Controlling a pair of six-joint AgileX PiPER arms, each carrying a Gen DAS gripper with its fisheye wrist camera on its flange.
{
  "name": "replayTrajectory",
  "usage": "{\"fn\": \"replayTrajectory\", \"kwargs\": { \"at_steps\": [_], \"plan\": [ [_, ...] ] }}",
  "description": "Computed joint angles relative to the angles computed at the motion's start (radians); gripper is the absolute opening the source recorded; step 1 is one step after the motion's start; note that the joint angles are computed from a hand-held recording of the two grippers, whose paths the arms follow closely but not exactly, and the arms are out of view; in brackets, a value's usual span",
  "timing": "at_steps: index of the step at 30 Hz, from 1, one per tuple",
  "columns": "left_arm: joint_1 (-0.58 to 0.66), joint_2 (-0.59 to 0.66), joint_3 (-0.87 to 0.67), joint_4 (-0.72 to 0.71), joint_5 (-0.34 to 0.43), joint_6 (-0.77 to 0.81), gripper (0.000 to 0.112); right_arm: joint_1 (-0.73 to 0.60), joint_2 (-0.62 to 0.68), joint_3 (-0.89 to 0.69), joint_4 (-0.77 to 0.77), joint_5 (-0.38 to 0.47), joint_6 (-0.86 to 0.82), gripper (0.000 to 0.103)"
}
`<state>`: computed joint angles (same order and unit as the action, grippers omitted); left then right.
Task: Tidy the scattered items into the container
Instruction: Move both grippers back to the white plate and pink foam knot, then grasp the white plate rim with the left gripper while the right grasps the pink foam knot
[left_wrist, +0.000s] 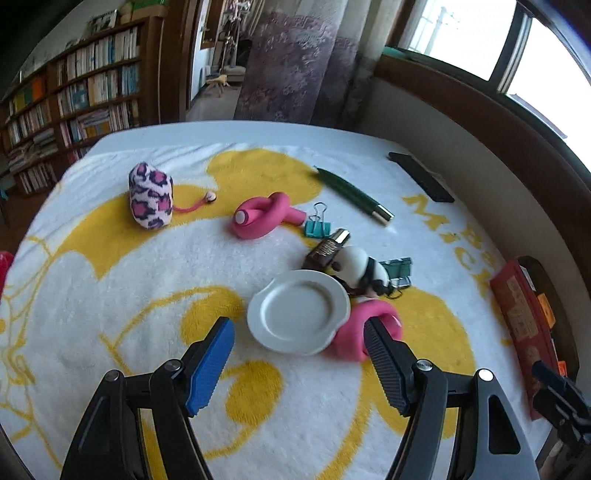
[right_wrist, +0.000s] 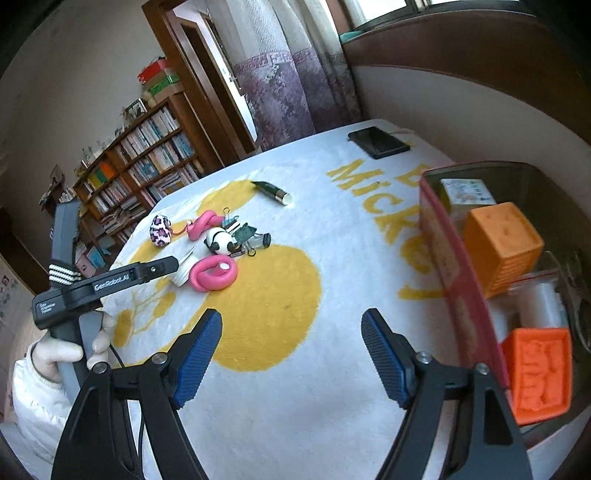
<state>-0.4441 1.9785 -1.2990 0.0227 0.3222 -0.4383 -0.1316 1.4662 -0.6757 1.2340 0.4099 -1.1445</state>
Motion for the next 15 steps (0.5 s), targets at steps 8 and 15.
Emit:
{"fn": "replayTrajectory", "kwargs": {
  "at_steps": [8, 15],
  "plan": [
    [0.038, 0.085, -0.068, -0.182, -0.02, 0.209, 0.074, 0.03, 0.048, -0.023, -0.007, -0.006, 0.015, 0.081],
    [0.067, 0.123, -0.091, -0.431, -0.03, 0.446, 0.074, 0.047, 0.085, -0.042, -0.006, -0.008, 0.024, 0.081]
  ]
}}
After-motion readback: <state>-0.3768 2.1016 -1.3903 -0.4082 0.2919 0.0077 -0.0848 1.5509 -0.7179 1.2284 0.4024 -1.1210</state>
